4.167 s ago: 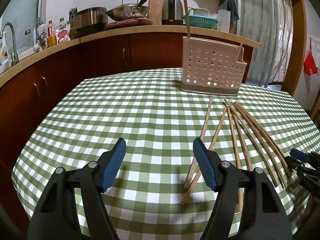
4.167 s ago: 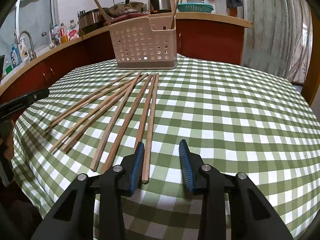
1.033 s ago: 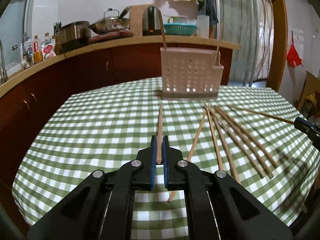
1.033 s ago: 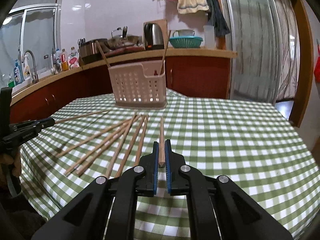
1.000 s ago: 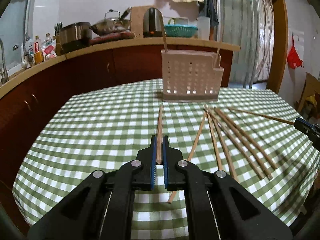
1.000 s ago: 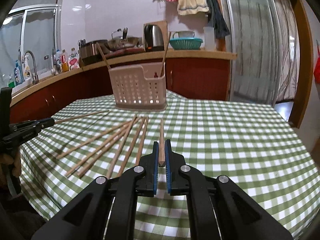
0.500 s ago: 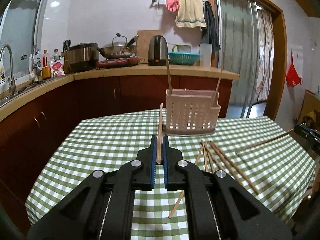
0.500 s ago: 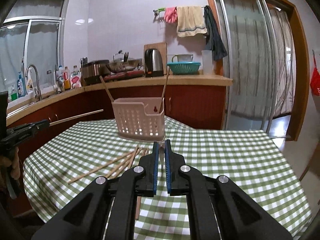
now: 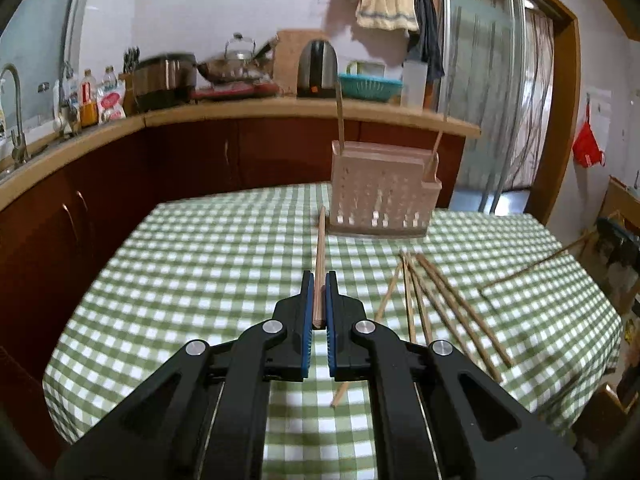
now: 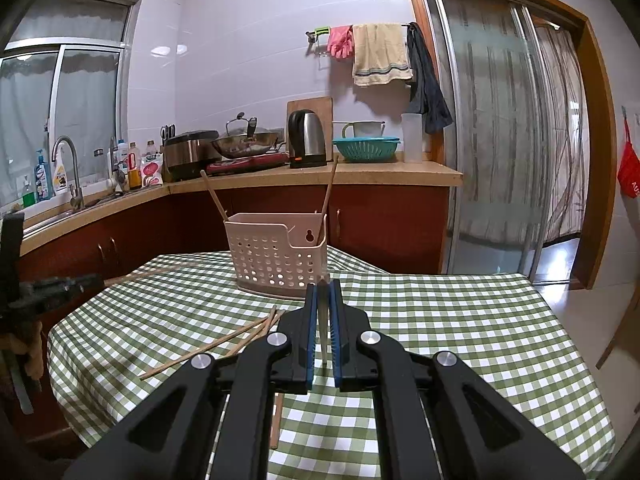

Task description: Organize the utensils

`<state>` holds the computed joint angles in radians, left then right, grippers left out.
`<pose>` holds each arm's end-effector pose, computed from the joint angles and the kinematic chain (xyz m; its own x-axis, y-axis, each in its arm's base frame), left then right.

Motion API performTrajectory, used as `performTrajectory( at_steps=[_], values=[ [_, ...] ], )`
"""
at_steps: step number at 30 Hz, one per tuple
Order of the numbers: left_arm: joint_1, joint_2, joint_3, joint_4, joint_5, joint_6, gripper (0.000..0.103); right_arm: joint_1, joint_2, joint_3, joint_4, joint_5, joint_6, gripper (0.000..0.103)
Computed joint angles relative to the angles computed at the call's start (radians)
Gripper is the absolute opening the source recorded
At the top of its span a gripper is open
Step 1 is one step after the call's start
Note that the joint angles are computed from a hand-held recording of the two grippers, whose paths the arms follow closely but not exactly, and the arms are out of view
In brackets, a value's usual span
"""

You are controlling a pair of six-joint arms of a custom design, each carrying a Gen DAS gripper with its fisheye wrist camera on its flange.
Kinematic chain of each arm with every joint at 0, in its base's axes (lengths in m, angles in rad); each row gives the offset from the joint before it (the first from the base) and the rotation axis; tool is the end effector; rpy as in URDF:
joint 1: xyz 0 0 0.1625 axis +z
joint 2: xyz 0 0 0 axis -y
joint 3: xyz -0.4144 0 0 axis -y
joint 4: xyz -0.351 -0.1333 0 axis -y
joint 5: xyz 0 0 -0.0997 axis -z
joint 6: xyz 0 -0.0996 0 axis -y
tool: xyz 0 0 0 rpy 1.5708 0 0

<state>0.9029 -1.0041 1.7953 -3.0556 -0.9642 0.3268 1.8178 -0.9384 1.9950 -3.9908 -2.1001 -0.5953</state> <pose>-0.2212 -0.5874 0.2633 -0.6718 0.4047 -0.6204 0.7306 0.5003 -0.4648 0.2082 -0.4861 0.2710 -0.7648 0.1100 0.6348 -0.5788 0.3156 -0.7519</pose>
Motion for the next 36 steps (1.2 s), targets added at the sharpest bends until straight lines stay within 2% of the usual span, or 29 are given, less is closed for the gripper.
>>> performTrajectory(
  at_steps=[7, 11, 26, 33, 35, 36],
  values=[
    [0.016, -0.012, -0.033, 0.206, 0.017, -0.100, 0.006, 0.006, 0.007, -0.003, -0.001, -0.002, 0.001, 0.007],
    [0.019, -0.016, -0.048, 0.266, 0.019, -0.129, 0.006, 0.012, 0.010, -0.003, -0.004, -0.003, 0.002, 0.007],
    [0.011, 0.004, -0.087, 0.221, 0.009, -0.101, 0.006, 0.014, 0.010, -0.009, 0.002, -0.002, 0.003, 0.007],
    [0.027, 0.003, -0.060, 0.227, 0.020, -0.115, 0.007, 0.014, 0.006, -0.011, 0.005, -0.002, 0.004, 0.007],
    [0.029, 0.000, -0.041, 0.216, 0.026, -0.122, 0.014, 0.014, 0.006, -0.011, 0.006, -0.001, 0.005, 0.007],
    [0.029, -0.001, -0.032, 0.213, 0.030, -0.125, 0.022, 0.014, 0.006, -0.012, 0.008, 0.000, 0.005, 0.007]
  ],
)
